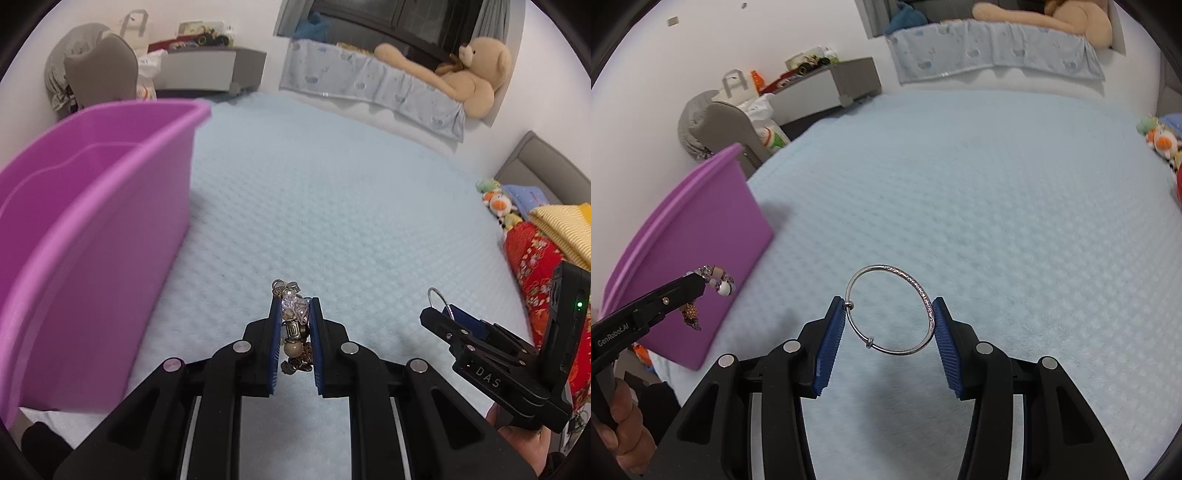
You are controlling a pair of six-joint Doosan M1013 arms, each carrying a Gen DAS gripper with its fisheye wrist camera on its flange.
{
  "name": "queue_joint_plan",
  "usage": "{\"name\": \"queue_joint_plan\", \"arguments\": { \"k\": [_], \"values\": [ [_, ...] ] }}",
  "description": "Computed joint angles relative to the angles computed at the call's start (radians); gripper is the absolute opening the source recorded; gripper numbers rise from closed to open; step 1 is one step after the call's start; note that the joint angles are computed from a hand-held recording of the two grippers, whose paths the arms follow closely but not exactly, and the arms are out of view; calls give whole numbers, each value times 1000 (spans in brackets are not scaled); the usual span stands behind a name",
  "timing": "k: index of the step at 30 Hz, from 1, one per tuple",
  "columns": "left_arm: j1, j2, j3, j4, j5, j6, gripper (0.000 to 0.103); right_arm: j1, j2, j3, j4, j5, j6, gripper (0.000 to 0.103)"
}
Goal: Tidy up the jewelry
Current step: 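Carry the bangle and beaded bracelet into the pink tub and release both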
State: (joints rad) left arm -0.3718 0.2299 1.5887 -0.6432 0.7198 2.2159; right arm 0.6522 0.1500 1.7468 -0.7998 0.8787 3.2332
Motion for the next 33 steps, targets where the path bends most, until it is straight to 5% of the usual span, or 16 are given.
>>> {"name": "queue_joint_plan", "arguments": {
  "k": [16,33],
  "values": [
    [129,-74,-13,-146,-2,121,15,62,65,-214,-57,34,-162,47],
    [245,-3,-114,40,-65,-119,15,9,271,-547,180,-93,-580,47]
  ]
}}
